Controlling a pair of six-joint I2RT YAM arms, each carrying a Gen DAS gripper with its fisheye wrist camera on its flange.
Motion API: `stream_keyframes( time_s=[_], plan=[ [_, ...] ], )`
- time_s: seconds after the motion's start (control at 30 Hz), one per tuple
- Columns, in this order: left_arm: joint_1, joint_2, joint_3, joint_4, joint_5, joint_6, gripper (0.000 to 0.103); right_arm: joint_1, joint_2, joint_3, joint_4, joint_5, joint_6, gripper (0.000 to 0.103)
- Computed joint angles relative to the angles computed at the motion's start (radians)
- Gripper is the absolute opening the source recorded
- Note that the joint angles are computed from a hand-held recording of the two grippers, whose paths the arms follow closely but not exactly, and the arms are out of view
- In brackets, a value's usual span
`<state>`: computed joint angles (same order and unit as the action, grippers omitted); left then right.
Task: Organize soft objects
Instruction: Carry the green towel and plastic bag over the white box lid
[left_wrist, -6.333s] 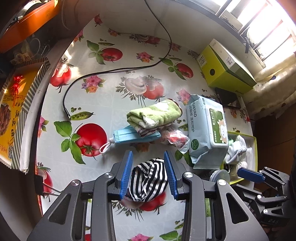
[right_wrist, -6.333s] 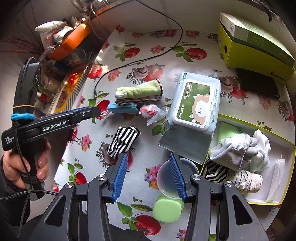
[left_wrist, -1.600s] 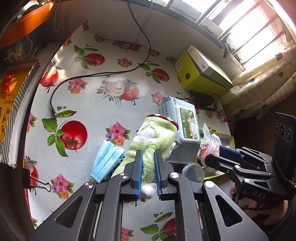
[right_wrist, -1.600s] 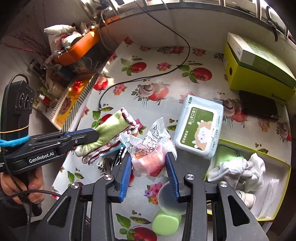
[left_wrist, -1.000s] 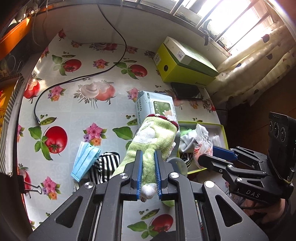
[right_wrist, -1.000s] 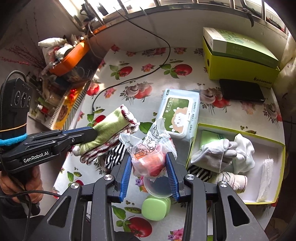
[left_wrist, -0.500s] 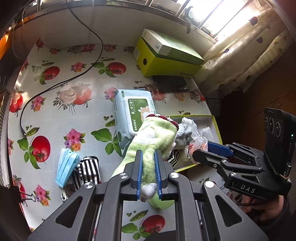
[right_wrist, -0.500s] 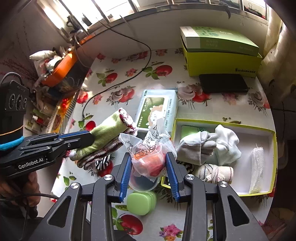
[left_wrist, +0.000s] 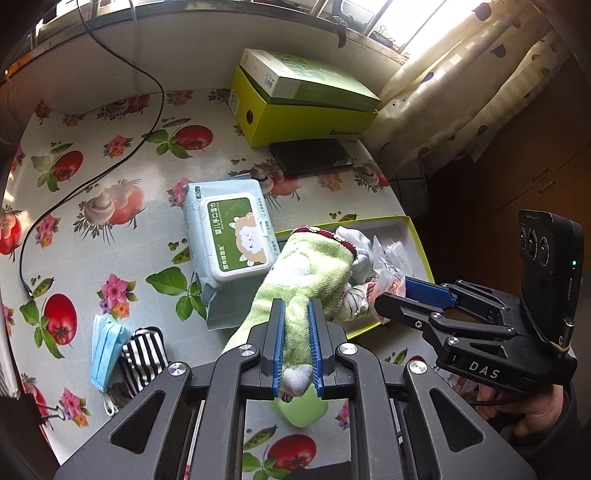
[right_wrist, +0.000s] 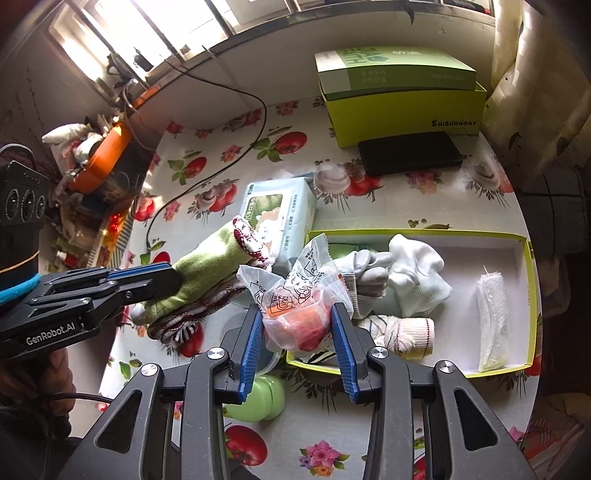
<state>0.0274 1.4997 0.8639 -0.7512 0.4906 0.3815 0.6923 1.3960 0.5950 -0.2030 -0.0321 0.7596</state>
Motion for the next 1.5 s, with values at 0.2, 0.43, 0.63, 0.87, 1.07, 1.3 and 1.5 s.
stream_keyframes(
  time_s=[0.2, 0.43, 0.63, 0.87, 1.07, 1.3, 1.5],
  plan=[
    [-0.054, 0.005, -0.002, 0.014, -0.010, -0.023, 0.013, -0.036, -0.027, -0.049, 0.016, -0.008, 0.001, 0.036],
    [-0.119, 0.018, 0.000, 0.036, -0.024, -0.053, 0.013, -0.121, -0.081, -0.128, 0.019, -0.022, -0.013, 0.036],
    [-0.172, 0.031, 0.005, 0.052, -0.032, -0.079, 0.013, -0.225, -0.126, -0.202, 0.010, -0.040, -0.041, 0.036],
    [-0.204, 0.048, 0.008, 0.061, -0.037, -0.092, 0.013, -0.315, -0.088, -0.258, 0.049, -0.063, -0.078, 0.036],
    [-0.221, 0.062, 0.011, 0.070, -0.044, -0.102, 0.013, -0.349, 0.029, -0.272, 0.124, -0.100, -0.101, 0.036],
    [-0.230, 0.066, 0.012, 0.072, -0.051, -0.106, 0.013, -0.405, 0.123, -0.267, 0.160, -0.102, -0.137, 0.036],
    [-0.245, 0.074, 0.012, 0.076, -0.058, -0.108, 0.013, -0.423, 0.155, -0.264, 0.172, -0.123, -0.148, 0.039]
  ],
)
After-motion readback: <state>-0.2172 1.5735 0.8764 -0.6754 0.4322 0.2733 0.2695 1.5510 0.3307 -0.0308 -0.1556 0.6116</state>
